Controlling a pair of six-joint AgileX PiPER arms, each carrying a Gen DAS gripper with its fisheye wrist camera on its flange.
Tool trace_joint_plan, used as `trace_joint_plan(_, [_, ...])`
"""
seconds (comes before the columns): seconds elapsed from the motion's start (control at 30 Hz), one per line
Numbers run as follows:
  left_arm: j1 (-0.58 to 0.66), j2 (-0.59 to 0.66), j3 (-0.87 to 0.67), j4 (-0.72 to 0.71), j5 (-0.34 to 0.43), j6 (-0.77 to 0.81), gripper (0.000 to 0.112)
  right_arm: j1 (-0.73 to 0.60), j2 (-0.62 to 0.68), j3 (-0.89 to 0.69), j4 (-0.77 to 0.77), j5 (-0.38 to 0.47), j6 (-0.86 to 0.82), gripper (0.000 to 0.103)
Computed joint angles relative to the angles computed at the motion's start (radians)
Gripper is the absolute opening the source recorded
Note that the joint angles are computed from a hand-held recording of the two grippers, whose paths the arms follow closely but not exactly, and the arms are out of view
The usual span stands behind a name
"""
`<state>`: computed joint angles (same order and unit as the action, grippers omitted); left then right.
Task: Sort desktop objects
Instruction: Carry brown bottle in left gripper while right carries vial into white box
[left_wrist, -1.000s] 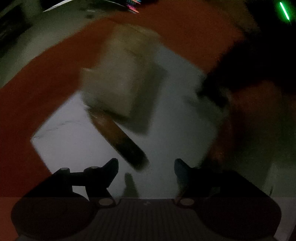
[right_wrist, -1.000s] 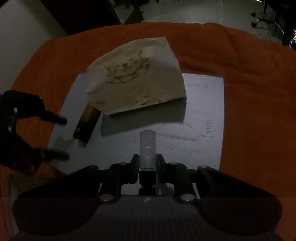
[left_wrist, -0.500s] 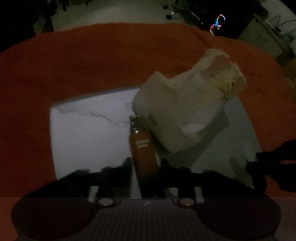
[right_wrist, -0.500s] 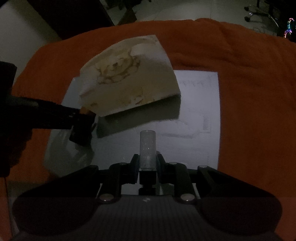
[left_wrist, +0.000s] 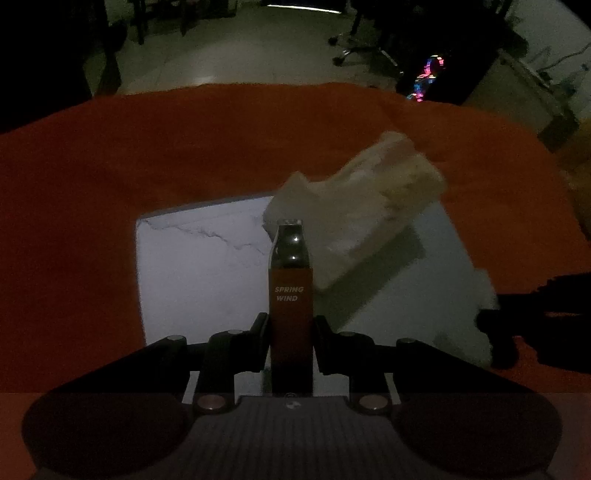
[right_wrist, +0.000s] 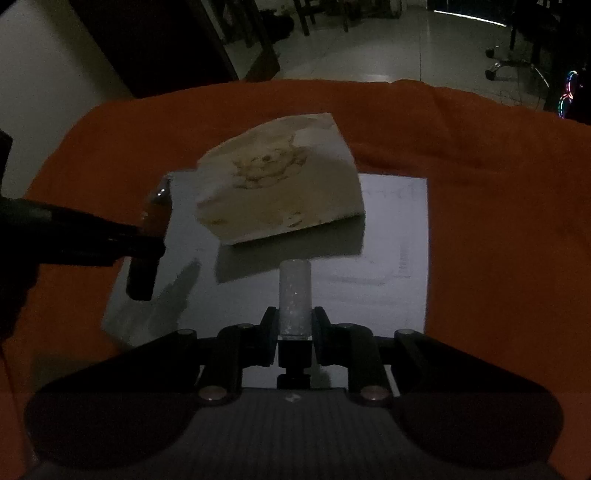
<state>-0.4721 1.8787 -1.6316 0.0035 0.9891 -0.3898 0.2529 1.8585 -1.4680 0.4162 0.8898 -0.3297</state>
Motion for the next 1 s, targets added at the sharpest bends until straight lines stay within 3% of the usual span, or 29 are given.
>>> trace_joint_plan(0.23, [-0.034, -0.174, 0.094, -0.014, 0.032, -0.021, 0.021, -0.014, -0.142, 0.074, 0.033, 0.046, 0.017, 0.022])
trace_joint_plan(0.43, [-0.139, -0.336, 0.196, 0.025, 0.066, -0.142, 0.021, -0.017, -0.337, 0.162, 0.048, 0.096, 0.026, 0.022])
trace_joint_plan(0.6, [-0.329, -0.47, 0.296, 0.079, 0.1, -0.298, 0.021, 0.001, -0.532, 0.28, 0.059, 0.157, 0.034, 0.022])
trace_joint_plan(0.77, [-0.521, -0.509, 0.415, 0.054, 0.105, -0.451, 0.021, 0.069, -0.703, 0.491, 0.036, 0.191, 0.088, 0.022])
trace_joint_plan(1.0, [-0.635, -0.45, 0.545, 0.014, 0.032, -0.586, 0.021, 0.311, -0.777, 0.775, -0.084, 0.069, 0.292, 0.022])
